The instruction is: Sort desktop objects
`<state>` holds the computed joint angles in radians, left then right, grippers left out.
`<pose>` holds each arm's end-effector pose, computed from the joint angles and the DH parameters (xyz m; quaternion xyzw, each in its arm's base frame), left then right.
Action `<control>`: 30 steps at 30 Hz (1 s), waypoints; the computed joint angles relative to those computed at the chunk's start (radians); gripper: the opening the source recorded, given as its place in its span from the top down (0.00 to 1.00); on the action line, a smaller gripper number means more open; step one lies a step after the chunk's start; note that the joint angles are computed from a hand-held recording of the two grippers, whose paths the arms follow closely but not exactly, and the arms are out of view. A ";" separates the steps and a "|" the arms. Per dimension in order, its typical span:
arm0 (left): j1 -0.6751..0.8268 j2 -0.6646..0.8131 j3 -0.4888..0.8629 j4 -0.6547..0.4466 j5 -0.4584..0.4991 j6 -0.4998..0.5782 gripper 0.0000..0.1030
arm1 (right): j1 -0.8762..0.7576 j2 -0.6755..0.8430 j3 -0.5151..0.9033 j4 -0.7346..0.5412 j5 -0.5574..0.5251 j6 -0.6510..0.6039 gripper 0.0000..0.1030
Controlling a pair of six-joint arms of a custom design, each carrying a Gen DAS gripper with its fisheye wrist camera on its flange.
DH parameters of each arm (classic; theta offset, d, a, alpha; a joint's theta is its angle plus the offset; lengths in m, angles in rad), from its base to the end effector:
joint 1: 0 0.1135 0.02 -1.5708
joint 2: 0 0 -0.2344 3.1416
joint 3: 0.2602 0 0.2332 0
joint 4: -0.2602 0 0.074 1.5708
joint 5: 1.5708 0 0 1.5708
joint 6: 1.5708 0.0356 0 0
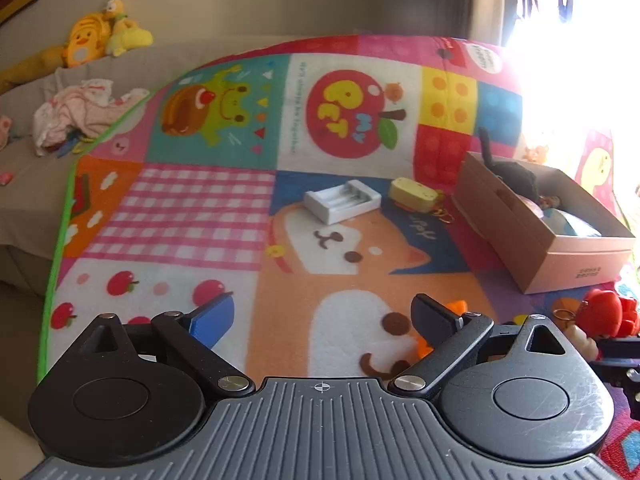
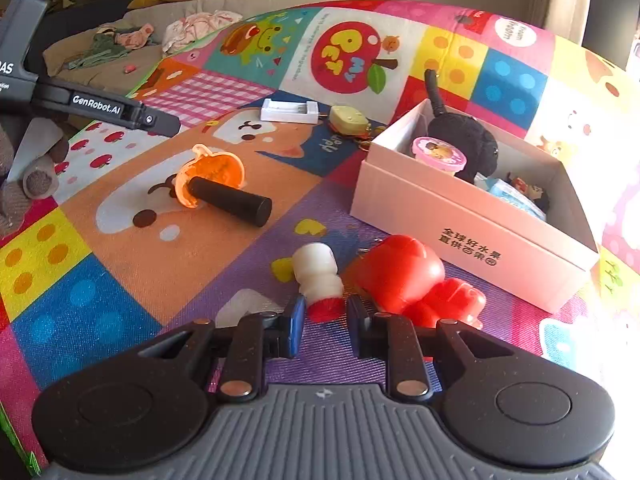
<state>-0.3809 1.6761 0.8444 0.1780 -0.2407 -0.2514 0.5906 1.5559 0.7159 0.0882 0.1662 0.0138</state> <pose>0.3067 -0.1137 0.1544 0.0046 0.8918 -0.0343 0.4511 0.2452 0.1573 0.1456 -0.2283 0.8858 0.0454 0.4015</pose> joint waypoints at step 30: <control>0.012 0.029 0.009 0.003 0.033 -0.069 0.02 | 0.024 0.080 0.110 -0.047 -0.139 -0.132 0.82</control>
